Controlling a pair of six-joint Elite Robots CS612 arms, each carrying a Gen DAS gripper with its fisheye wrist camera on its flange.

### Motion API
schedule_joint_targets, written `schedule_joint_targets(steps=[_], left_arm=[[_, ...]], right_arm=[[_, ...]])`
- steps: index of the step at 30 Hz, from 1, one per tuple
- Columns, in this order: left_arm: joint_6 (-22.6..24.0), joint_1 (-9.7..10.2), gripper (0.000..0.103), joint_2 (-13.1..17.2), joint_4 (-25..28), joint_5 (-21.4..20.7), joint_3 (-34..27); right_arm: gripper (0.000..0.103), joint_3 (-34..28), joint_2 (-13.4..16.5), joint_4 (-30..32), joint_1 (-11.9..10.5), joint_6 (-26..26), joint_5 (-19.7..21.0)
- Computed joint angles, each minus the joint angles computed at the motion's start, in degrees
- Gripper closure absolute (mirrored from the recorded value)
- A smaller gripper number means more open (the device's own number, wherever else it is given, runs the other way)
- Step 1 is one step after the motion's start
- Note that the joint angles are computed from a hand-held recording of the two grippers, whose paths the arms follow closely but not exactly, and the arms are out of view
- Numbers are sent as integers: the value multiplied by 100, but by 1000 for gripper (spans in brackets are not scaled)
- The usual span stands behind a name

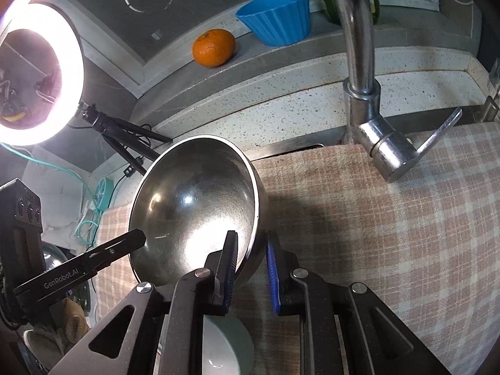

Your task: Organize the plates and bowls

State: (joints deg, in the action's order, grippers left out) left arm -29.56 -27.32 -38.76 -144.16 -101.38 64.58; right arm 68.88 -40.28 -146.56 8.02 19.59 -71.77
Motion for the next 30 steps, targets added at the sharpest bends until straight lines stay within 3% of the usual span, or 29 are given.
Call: schedule_joint_targets(steps=[17,30], left_arm=[[-419,171,90,-501,-666,286,887],[-761,313,90,-815,-892,486,1529]], right_arm=[[87,-396,148,231,305,-399,144],[87,-729,343,625,604,-744,223]])
